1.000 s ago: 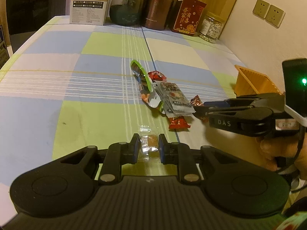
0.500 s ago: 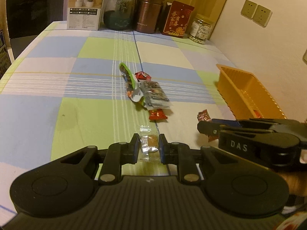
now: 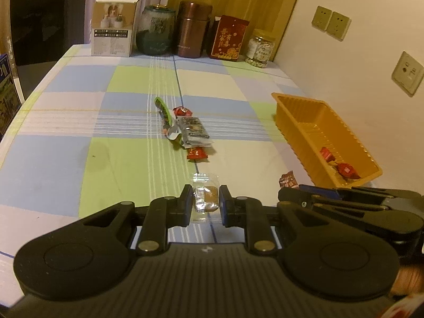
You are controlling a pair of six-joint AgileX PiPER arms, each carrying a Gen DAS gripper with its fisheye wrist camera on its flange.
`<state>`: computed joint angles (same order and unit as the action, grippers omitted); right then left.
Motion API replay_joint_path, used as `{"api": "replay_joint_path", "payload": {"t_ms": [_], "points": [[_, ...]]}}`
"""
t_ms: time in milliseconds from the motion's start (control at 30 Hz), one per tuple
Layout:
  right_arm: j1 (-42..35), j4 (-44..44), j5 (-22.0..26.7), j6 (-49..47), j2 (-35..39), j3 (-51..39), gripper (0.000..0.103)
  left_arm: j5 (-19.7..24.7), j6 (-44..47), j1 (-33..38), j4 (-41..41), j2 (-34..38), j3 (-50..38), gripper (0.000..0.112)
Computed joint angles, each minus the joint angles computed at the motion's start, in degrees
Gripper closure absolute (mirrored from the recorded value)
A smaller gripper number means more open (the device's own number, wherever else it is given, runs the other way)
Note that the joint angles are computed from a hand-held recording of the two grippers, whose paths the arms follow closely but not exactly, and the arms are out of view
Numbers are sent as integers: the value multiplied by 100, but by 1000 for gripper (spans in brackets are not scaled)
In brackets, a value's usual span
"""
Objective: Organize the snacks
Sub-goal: 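Carry both held candies over the orange tray with both tools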
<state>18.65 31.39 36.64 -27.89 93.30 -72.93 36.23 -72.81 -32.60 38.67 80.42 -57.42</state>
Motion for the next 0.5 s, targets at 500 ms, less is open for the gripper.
{"api": "replay_joint_path", "payload": {"t_ms": [500], "points": [[-264,-368,121,399,-694,300,82,452,-199,-556,161,-139,-313,94]]}}
